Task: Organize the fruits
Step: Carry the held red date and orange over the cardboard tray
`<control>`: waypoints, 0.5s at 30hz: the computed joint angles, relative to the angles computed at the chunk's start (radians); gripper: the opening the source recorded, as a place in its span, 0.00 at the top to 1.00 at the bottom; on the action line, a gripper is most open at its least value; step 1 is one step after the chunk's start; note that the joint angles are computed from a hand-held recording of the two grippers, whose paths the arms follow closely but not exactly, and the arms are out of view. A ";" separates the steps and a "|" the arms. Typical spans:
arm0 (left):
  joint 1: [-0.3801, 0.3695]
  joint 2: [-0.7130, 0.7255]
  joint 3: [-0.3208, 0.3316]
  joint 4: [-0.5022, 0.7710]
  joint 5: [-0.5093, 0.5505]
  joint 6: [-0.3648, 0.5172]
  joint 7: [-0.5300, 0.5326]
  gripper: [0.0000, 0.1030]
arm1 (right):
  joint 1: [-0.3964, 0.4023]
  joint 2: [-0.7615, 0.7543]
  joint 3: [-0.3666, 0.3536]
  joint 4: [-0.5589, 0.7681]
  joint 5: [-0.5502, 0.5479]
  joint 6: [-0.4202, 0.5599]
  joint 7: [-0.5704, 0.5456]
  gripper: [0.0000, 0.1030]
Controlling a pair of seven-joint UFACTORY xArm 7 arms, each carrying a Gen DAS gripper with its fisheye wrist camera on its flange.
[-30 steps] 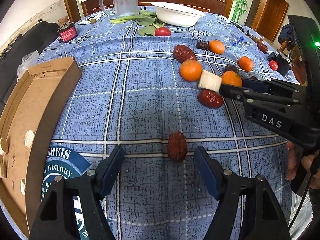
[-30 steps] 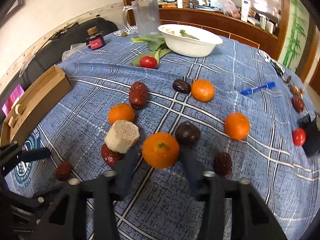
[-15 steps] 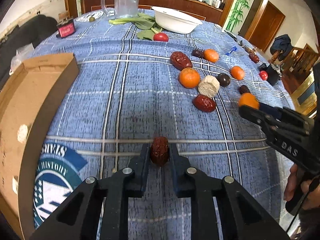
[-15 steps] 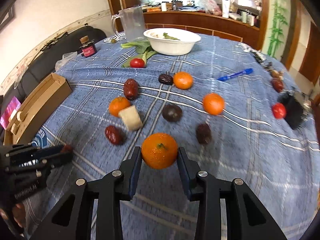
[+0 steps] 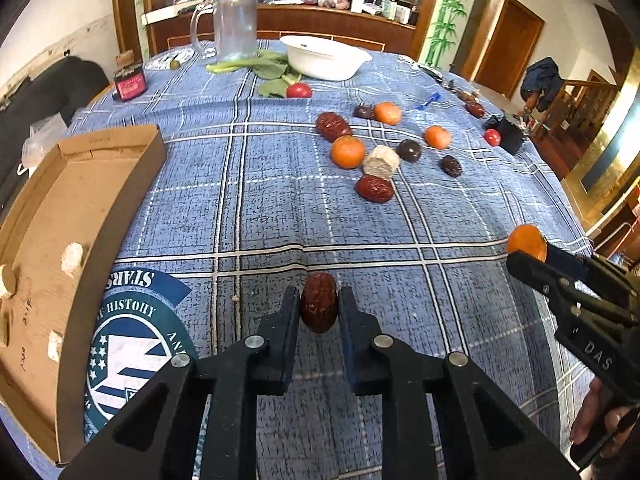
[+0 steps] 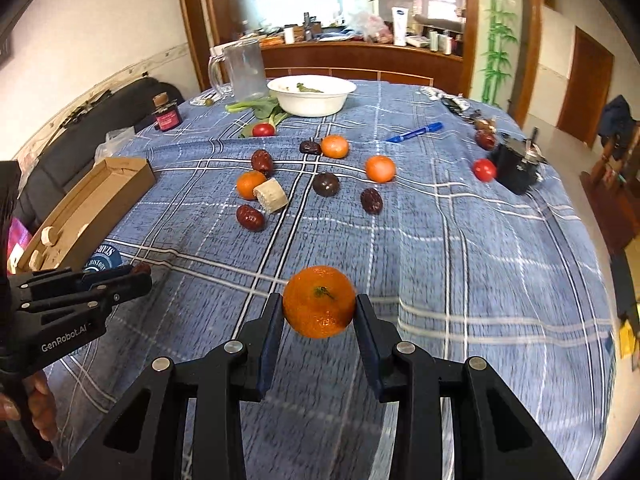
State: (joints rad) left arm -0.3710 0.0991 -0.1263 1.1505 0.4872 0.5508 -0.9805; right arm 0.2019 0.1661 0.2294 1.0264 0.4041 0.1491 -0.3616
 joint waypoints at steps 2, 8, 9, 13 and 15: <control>0.000 -0.018 -0.002 -0.018 0.001 -0.010 0.008 0.82 | 0.026 -0.033 -0.020 -0.045 -0.033 -0.025 0.062 0.63; 0.016 -0.075 -0.011 -0.070 0.026 -0.024 0.003 0.82 | 0.077 -0.072 -0.057 -0.106 -0.165 -0.035 0.226 0.63; 0.021 -0.085 -0.014 -0.077 0.034 -0.023 -0.002 0.82 | 0.088 -0.072 -0.064 -0.107 -0.197 -0.032 0.262 0.63; 0.047 -0.132 -0.023 -0.115 0.050 -0.028 -0.010 0.82 | 0.107 -0.067 -0.064 -0.095 -0.262 -0.021 0.330 0.63; 0.064 -0.157 -0.028 -0.136 0.056 -0.027 -0.016 0.82 | 0.115 -0.063 -0.062 -0.084 -0.286 -0.016 0.352 0.63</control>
State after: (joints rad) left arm -0.3071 -0.0576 -0.1541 1.0146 0.5436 0.5234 -0.9964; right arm 0.3166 0.1035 0.1676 0.9419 0.1179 0.1329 -0.0092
